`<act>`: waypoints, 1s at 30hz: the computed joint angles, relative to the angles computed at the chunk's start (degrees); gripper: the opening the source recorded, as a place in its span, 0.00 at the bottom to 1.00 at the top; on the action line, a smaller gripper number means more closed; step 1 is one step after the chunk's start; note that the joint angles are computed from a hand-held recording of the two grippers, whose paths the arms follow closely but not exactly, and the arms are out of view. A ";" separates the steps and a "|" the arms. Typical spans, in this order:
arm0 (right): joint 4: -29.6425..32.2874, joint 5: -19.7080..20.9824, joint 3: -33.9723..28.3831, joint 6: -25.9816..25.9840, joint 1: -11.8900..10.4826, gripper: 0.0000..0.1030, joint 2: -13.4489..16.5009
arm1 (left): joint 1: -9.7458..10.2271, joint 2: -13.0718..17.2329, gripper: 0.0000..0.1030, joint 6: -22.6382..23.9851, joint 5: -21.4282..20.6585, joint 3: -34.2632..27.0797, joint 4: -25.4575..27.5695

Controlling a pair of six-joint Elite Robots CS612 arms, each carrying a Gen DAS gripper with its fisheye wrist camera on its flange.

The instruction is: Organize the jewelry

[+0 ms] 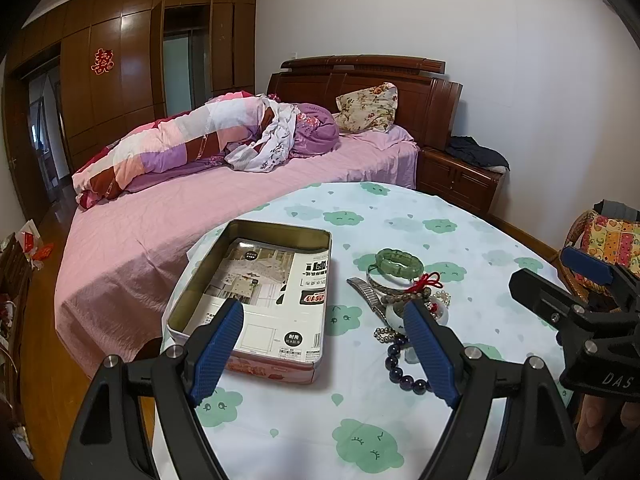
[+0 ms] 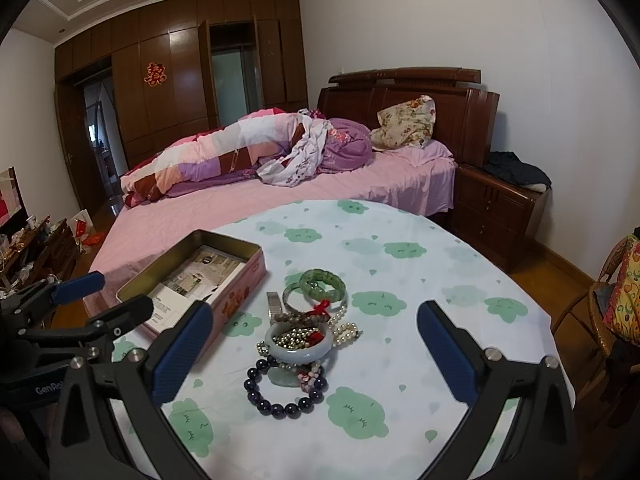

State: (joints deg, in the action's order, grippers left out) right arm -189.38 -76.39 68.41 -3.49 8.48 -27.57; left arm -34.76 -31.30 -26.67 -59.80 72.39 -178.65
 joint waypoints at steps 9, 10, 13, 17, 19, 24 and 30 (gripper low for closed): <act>-0.16 -0.11 0.20 0.17 0.04 1.00 0.02 | -0.16 0.17 0.80 0.23 0.16 -0.41 0.48; -0.04 0.04 0.15 0.18 0.00 1.00 0.00 | -0.20 0.23 0.80 0.27 0.24 -0.53 0.49; 0.00 0.01 0.15 0.14 0.00 1.00 -0.01 | 0.29 0.32 0.80 -0.06 -0.26 -0.62 -0.13; 0.12 0.08 0.12 0.17 -0.01 1.00 -0.01 | 0.31 0.30 0.80 -0.01 -0.21 -0.59 -0.13; 0.10 0.04 0.10 0.18 0.02 1.00 0.03 | 0.31 0.28 0.80 -0.01 -0.22 -0.56 -0.17; 0.22 0.14 0.07 0.17 0.00 1.00 0.02 | 0.29 0.24 0.80 -0.06 -0.17 -0.54 -0.04; 0.27 -0.05 0.12 0.14 0.01 1.00 0.07 | 0.34 0.10 0.80 0.05 -0.11 -0.51 0.04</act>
State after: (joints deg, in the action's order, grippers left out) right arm -189.11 -76.44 68.53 -3.36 8.49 -27.50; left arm -34.42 -31.20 -26.61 -59.91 71.87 -178.61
